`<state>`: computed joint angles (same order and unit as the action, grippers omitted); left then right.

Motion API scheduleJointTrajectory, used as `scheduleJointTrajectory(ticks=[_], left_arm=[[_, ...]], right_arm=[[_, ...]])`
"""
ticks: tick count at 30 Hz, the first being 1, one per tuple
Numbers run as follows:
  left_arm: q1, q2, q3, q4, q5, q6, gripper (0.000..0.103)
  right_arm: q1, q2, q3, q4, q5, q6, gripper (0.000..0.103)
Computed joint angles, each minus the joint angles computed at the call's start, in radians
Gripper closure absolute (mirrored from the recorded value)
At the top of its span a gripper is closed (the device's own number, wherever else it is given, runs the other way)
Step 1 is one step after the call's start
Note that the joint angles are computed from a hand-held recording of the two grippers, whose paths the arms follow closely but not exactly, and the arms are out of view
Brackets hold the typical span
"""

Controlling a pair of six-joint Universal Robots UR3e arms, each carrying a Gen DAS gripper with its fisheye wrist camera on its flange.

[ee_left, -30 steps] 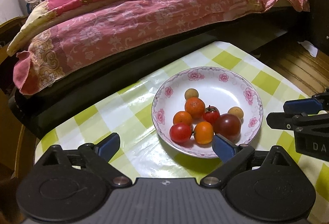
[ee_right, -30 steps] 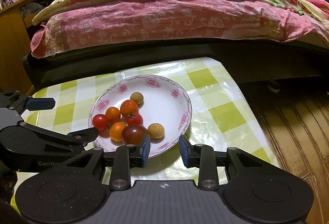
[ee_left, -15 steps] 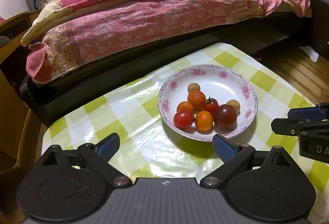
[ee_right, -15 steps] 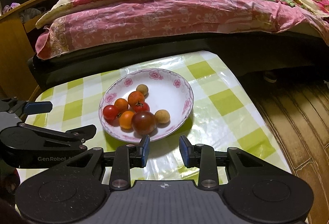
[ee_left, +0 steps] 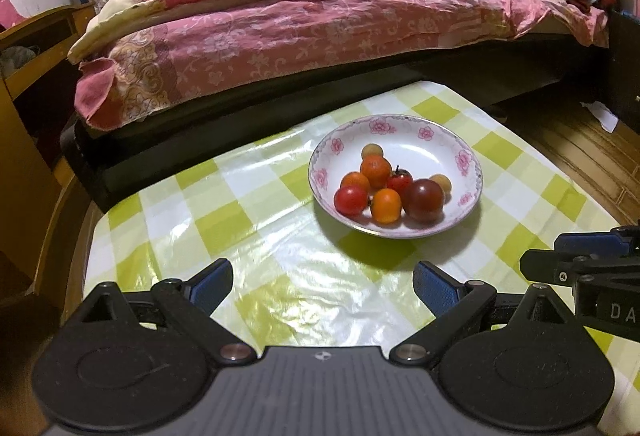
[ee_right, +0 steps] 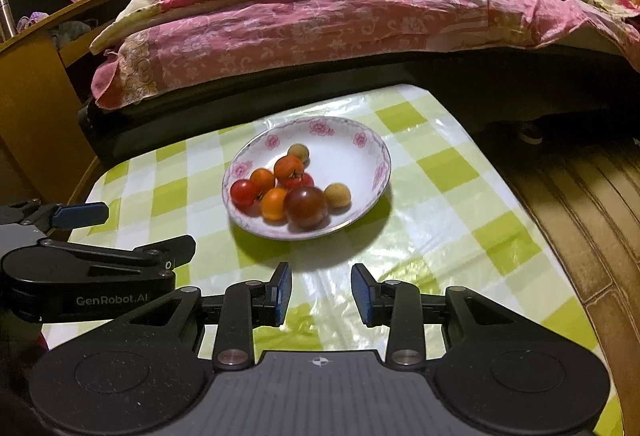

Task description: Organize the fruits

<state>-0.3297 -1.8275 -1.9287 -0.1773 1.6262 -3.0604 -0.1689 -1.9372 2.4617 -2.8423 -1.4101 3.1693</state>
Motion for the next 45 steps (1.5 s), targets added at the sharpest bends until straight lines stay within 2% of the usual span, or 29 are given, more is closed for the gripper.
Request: scheduleJointTrajectory(ticks=[11,22,33,45], left_arm=[[-0.016,0.113,-0.138,0.004,-0.001,-0.042,0.0],[-0.044,0.186,-0.225,-0.01,0.041,-0.05,0.0],[-0.069,0.229,-0.271,-0.017,0.076,-0.057,0.0],[-0.064,0.265,-0.3,-0.024,0.071,-0.067,0.0]], right_arm=[[0.019,-0.138,0.06,0.101,0.008,0.047,0.071],[0.038,-0.287,0.107,0.228,0.019,0.072,0.071],[0.077,-0.361,0.127,0.309,0.01,0.086,0.071],[0.093,-0.406,0.138,0.338,-0.004,0.101,0.07]])
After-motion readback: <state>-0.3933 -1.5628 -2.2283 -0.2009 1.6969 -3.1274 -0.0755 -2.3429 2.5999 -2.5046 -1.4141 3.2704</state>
